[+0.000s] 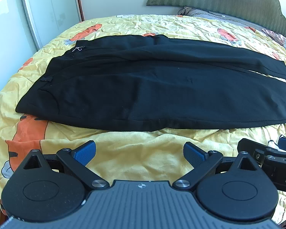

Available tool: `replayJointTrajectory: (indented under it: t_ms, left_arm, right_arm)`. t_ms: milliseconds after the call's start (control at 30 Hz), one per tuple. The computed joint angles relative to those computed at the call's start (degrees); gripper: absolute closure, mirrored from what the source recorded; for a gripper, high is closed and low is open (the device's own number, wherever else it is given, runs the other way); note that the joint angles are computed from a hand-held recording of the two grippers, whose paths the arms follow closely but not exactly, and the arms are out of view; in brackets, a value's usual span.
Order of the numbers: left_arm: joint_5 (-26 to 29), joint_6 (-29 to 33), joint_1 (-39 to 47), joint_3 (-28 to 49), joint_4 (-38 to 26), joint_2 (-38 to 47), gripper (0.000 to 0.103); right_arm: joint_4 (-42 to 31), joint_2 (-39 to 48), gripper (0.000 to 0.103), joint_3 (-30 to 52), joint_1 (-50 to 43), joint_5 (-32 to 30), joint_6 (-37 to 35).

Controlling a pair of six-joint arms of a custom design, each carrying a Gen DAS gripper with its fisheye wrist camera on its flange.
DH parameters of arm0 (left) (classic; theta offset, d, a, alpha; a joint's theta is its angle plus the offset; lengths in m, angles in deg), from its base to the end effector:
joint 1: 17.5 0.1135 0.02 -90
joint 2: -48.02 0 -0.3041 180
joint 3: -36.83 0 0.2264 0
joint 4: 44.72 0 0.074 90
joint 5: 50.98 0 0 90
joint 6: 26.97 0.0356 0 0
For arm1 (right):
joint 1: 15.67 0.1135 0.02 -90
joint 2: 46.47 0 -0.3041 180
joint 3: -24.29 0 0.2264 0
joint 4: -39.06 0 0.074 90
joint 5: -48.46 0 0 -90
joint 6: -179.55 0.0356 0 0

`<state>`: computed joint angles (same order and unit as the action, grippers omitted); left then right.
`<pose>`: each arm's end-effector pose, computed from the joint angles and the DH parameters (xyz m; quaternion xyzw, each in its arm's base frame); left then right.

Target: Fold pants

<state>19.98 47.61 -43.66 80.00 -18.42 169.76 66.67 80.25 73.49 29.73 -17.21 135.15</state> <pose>0.2661 -0.1177 0.0651 0.0341 0.9342 0.0331 0.3537 0.2346 0.2170 0.0548 0.0738 0.9182 0.1002 0.3760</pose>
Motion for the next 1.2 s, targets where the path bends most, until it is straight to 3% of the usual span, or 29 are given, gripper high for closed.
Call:
replayJointTrajectory:
  t_ms: [967, 1100, 1200]
  left_arm:
    - [0.6, 0.2, -0.1, 0.0, 0.5, -0.2, 0.004]
    - [-0.5, 1.4, 0.8, -0.2, 3.5, -0.9, 0.004]
    - [-0.6, 1.7, 3.2, 2.0, 2.4, -1.3, 0.004]
  right_arm:
    - [0.6, 0.9, 0.000, 0.6, -0.3, -0.9, -0.9]
    - [6.3, 0.0, 0.000, -0.5, -2.4, -3.3, -6.5]
    - [13.7, -0.7, 0.000, -0.8, -4.5, -3.5, -15.5]
